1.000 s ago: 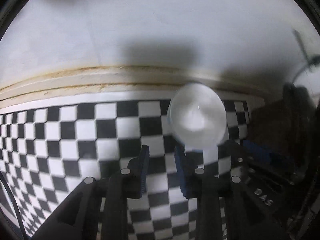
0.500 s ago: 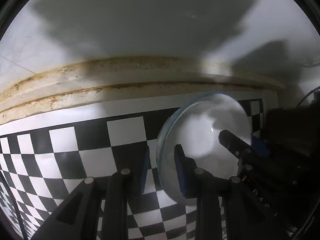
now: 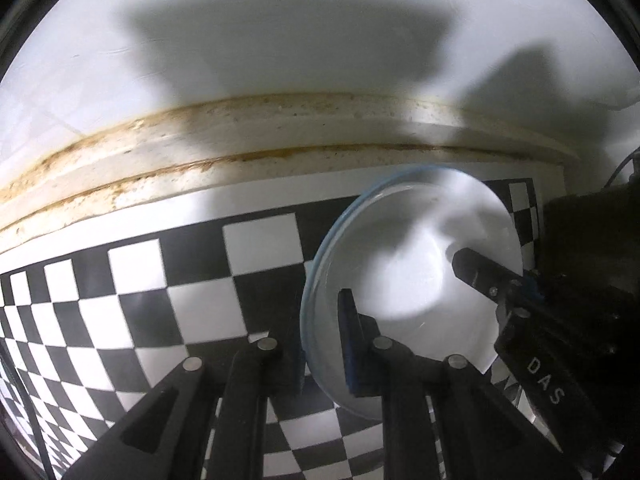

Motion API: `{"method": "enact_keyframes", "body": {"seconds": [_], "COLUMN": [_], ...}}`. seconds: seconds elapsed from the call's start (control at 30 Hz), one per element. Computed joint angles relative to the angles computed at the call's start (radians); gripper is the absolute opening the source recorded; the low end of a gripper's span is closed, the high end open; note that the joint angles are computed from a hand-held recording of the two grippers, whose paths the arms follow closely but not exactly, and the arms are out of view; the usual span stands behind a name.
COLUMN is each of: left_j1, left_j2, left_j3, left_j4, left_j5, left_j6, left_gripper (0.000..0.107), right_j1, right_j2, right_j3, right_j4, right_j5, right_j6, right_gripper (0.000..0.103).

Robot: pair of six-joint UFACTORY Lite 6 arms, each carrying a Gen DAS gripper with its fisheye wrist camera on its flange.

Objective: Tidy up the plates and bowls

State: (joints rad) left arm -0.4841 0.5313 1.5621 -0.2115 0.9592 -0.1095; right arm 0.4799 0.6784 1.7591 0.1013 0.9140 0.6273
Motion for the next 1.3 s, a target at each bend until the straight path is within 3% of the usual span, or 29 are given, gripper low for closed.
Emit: {"method": "enact_keyframes", "body": {"seconds": [0.3,0.43,0.53,0.87,1.03,1.3], "left_j1": [-0.024,-0.02,-0.001,-0.161,-0.34,-0.864], "left_j2": [-0.258,-0.384,-0.543,-0.955,-1.131,-1.256], "left_j3": [-0.215,-0.308,-0.406,-0.596,-0.636,-0.635], "left_j4": [0.041,0.053,0.053,0.127,0.169,0.306], "left_j5": [-0.01,0.009,0.061,0.216,0.312,0.426], "left_j6": [-0.037,-0.026,-0.013,-0.135,-0.297,-0.775], "left_gripper": [0.012,0.012,0.012,0.012,0.012,0.012], "right_j1": [0.115,0.198,0.257,0.625,0.858,1.213], "right_j2": [-0.107,-0.24,-0.379,-0.635,-0.715,-0.721], "right_j3": [-0.051,-0.189,-0.32,-0.471,-0.484,-0.402], "right_j4": [-0.048,-0.072,-0.098,-0.269,-0.374,-0.463], "right_j5": [0.012,-0.017,-0.026,0.055,0.157,0.354], "right_j6": [0.111,0.222,0.301,0.769,1.05,1.427], "right_gripper": [0.007,0.007,0.007,0.007,0.007,0.007]}}
